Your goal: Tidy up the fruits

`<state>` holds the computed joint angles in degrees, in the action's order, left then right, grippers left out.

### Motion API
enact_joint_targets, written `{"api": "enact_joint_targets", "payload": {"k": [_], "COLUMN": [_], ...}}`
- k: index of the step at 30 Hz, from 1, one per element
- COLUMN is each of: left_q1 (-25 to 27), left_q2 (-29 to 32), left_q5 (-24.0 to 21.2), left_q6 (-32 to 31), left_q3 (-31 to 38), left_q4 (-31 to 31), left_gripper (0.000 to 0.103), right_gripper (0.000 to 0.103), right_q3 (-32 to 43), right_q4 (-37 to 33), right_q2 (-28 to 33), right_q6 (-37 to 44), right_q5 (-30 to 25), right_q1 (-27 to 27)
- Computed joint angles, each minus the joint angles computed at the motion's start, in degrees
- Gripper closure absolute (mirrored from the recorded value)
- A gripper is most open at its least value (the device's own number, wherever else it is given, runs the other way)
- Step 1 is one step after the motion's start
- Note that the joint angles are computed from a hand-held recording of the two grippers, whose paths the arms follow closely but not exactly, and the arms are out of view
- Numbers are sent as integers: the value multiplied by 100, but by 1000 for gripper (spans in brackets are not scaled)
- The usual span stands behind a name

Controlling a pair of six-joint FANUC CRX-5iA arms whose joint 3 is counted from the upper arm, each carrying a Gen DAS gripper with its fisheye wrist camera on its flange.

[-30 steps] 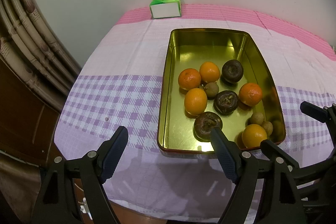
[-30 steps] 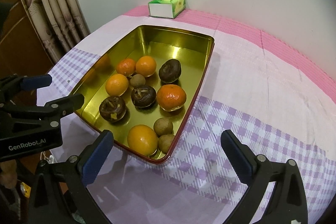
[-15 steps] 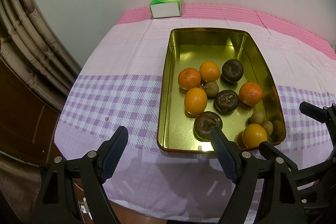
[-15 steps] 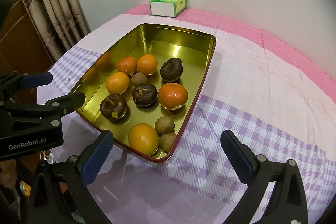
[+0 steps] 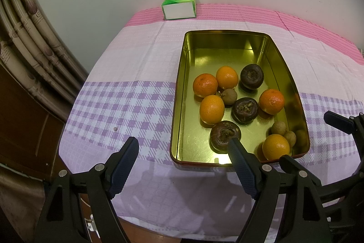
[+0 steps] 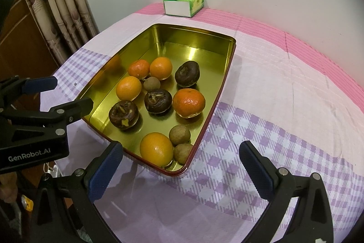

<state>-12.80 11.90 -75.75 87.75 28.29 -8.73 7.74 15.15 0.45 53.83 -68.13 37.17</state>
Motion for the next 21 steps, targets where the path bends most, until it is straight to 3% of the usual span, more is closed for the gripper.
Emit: {"api": "enact_joint_targets", "payload": {"k": [21], "left_q1": [21], "left_q2": [-27], "left_q5": [56], "left_q6": [-21], "left_q3": [-58], "left_q4": [55], "left_gripper": [22], "right_gripper": [2], "right_q3": [-9], "right_q4": [-4], "right_q2": [-4], "right_q6": [3], "right_q5": [-4], "right_q1": [1]}}
